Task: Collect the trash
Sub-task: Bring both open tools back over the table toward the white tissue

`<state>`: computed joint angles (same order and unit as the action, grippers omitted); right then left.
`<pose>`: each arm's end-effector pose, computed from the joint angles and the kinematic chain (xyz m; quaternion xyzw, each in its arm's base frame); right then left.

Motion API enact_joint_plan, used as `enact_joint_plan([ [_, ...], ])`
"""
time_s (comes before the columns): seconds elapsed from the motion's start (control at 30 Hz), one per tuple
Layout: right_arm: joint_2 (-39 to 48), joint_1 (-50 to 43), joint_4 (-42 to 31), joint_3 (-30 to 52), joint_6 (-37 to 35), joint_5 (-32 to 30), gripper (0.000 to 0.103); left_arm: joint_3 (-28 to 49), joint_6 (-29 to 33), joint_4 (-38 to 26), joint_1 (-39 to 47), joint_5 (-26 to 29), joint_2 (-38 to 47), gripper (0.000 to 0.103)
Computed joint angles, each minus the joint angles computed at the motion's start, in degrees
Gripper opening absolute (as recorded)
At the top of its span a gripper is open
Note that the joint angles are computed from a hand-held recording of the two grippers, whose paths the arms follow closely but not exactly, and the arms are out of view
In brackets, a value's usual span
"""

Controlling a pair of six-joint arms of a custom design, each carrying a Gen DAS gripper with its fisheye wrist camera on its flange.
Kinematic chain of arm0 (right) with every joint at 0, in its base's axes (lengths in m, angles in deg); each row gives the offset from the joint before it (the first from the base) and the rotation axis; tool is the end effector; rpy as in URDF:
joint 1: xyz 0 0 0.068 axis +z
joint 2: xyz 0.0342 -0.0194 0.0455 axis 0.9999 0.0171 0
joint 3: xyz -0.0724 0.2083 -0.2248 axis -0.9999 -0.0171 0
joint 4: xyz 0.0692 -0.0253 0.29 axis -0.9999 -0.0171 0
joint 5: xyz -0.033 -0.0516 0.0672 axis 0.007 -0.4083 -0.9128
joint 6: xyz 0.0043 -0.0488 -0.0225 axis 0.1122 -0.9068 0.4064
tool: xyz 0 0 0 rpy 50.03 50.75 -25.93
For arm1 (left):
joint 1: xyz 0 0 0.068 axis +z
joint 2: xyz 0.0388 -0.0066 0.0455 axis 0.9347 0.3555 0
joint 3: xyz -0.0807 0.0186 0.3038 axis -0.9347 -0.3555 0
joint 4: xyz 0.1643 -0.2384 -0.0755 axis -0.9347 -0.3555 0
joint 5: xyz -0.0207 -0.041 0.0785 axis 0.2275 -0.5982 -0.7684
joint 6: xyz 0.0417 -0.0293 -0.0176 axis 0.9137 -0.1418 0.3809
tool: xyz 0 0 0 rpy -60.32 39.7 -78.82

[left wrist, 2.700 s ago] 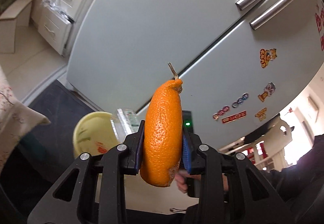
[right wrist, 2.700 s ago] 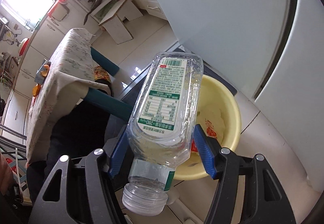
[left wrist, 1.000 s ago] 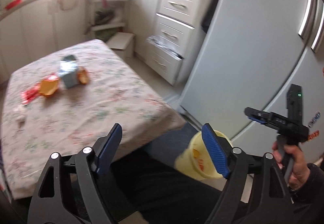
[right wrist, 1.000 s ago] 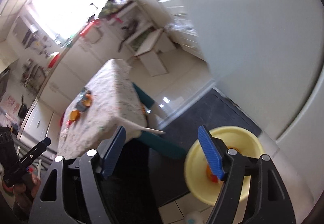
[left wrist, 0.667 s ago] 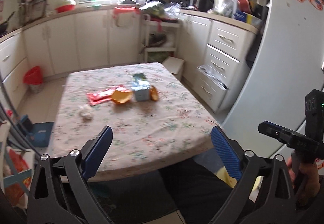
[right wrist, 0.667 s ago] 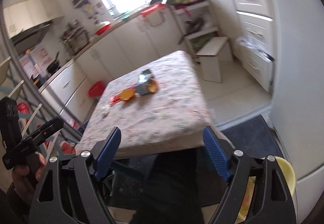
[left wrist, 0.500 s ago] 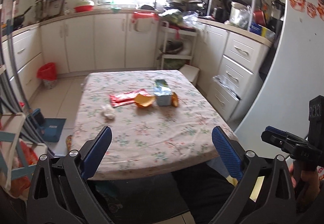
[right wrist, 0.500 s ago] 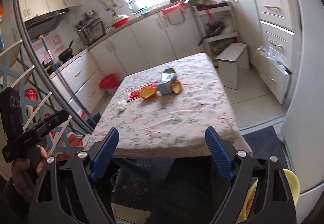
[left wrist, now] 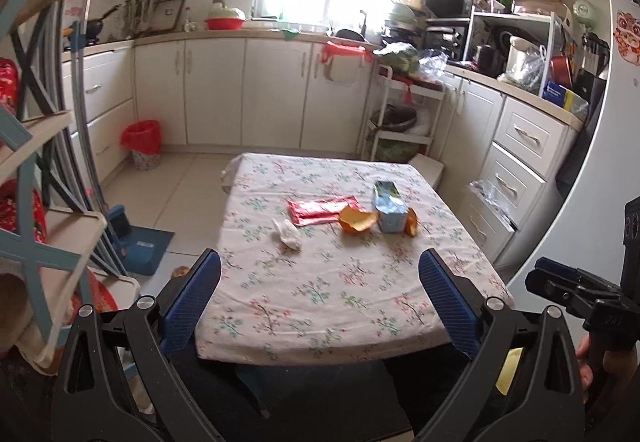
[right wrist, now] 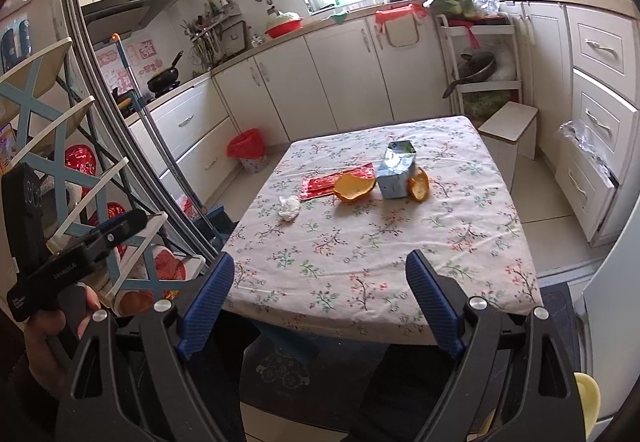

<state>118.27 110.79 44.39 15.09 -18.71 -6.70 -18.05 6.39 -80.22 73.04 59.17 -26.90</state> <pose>0.2638 0.1134 0.2507 -0.0952 0.8769 0.2382 0.4064 0.2238 0.0116 0.2749 -0.0517 0.8706 -0.0530 0.4865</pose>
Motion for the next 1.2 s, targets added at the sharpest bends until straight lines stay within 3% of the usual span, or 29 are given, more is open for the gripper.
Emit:
enact_joint_plan([
  [0.23, 4.9, 3.1, 1.2, 2.9, -0.1, 1.2, 0.085, 0.4, 0.5, 0.9, 6.5, 2.3, 0.0, 0.095],
  [0.43, 12.0, 3.0, 2.0, 5.7, -0.6, 2.6, 0.088, 1.8, 0.0, 3.9, 3.8, -1.4, 11.0, 0.095],
  [0.6, 14.5, 0.9, 2.8, 6.3, -0.9, 3.6, 0.089, 0.9, -1.0, 7.9, 2.3, -0.5, 16.3, 0.095],
  [0.73, 21.3, -1.4, 2.9, 9.5, -1.2, 3.6, 0.089, 3.2, -1.2, 12.3, 1.4, -0.8, 24.6, 0.095],
  [0.83, 27.1, -2.5, 2.4, 13.1, -0.5, 3.1, 0.089, 8.6, -0.7, 14.5, 0.4, -2.4, 35.4, 0.095],
  [1.0, 33.1, -3.0, 1.7, 18.3, -0.7, 2.9, 0.089, 22.8, -2.6, 10.6, 0.5, -2.5, 54.6, 0.095],
  [1.2, 36.0, -4.3, 1.7, 21.3, -0.4, 1.7, 0.089, 33.4, -1.5, 7.8, -1.1, -4.1, 64.5, 0.095],
])
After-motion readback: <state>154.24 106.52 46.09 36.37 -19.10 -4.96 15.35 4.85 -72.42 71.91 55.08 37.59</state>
